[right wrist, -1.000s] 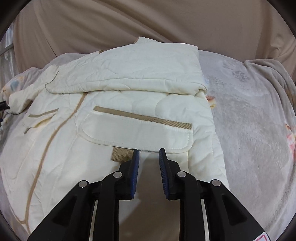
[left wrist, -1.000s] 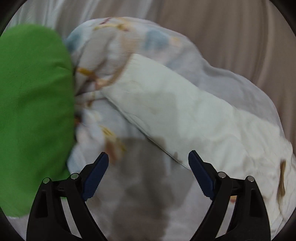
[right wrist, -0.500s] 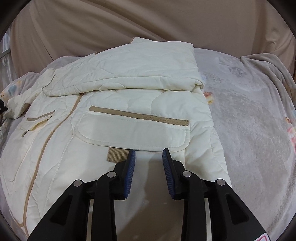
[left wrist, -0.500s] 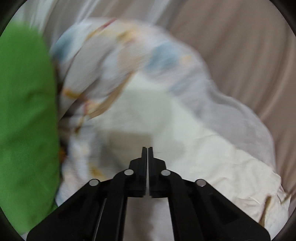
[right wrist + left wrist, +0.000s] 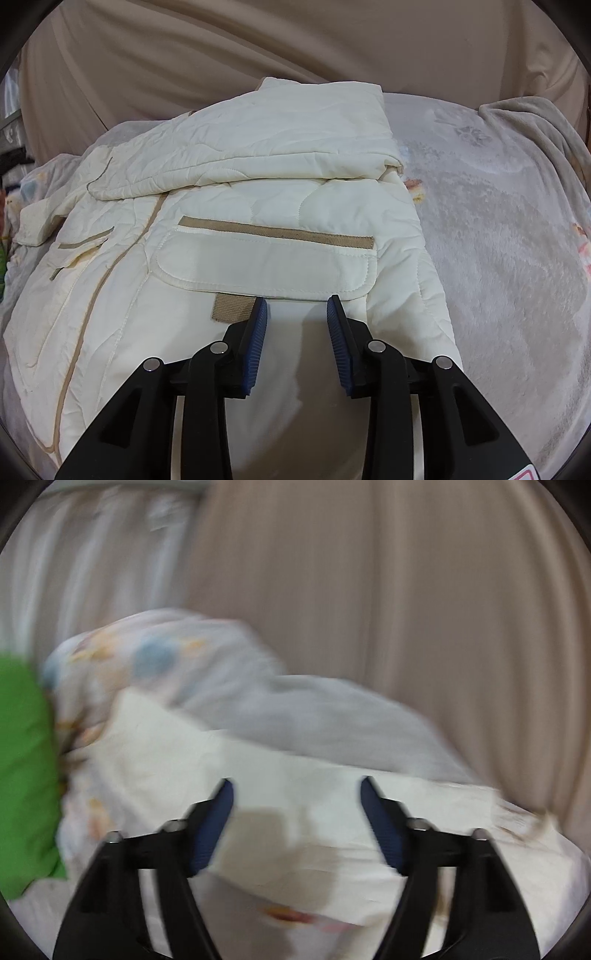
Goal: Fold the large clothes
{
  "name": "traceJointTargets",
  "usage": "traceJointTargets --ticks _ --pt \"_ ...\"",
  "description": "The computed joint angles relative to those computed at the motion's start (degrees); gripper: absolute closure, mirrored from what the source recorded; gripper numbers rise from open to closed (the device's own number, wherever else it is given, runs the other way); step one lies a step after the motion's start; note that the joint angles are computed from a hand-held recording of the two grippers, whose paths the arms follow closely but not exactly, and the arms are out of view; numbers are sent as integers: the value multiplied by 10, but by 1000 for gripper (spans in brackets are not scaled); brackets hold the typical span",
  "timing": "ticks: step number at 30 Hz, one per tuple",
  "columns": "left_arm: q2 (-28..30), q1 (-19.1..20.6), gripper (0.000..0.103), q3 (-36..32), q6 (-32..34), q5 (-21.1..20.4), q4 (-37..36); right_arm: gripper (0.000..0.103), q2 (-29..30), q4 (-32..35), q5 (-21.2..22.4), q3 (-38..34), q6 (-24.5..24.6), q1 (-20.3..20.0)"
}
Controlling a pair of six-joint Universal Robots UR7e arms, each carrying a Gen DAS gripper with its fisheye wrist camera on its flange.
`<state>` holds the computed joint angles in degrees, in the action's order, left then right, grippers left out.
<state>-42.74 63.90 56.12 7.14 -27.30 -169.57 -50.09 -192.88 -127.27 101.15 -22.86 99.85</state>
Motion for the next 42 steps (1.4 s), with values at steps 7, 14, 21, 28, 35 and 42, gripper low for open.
traceJointTargets --ticks 7,14,21,28,35,42 --pt "-54 78 32 9 -103 99 60 69 1 1 -2 -1 -1 0" --pt "-75 118 47 -14 -153 38 153 69 6 0 -13 -6 -9 2" --pt "-47 66 103 -43 -75 -42 139 69 6 -1 -13 -6 -9 2" --pt "-19 -56 103 7 53 -144 59 68 4 0 -10 -4 -7 2" --pt "9 -56 47 7 -21 -134 100 67 -3 -1 5 2 1 -1" --pt "-12 22 32 -9 -55 36 83 67 -3 0 6 3 2 -2"
